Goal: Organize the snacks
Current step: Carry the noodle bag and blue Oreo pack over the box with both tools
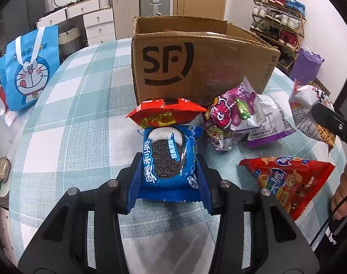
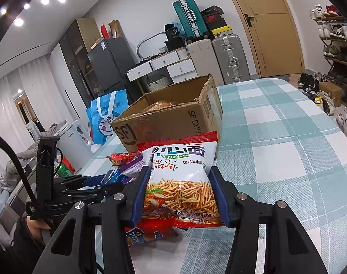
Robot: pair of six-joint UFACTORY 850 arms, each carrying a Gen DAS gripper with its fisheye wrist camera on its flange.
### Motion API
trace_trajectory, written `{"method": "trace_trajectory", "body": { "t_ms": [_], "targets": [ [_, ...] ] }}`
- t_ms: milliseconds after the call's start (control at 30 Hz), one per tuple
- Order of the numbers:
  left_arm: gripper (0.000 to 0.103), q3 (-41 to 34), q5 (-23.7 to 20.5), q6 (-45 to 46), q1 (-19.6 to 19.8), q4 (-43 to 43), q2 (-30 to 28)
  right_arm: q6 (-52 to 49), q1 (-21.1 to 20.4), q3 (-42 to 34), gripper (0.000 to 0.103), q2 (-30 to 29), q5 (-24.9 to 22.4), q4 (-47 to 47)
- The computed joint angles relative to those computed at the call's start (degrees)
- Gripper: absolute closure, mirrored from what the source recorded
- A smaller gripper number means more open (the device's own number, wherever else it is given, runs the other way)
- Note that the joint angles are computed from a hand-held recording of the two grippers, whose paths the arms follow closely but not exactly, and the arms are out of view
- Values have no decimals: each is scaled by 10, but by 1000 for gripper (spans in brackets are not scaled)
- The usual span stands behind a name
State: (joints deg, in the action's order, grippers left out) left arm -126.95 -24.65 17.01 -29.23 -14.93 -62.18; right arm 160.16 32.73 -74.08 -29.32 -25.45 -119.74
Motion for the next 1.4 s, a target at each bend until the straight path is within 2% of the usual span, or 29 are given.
{"method": "trace_trajectory", "body": {
  "t_ms": [200,533,667,1033,1200,1400],
  "targets": [
    [62,78,60,117,0,-103,46,2,1,3,50,3,-10,0],
    [62,131,95,230,-8,-210,80,27,0,14,51,9,-28,-21],
    [62,142,106,254,-8,-235,88,42,2,21,51,14,-45,-27],
    [62,179,127,372,1,-387,124,50,0,29,50,23,-59,-24],
    [62,177,127,395,3,-419,130,28,2,24,50,24,-65,-11],
    [62,163,123,377,4,-402,127,20,2,15,50,24,-66,-16]
  ]
}}
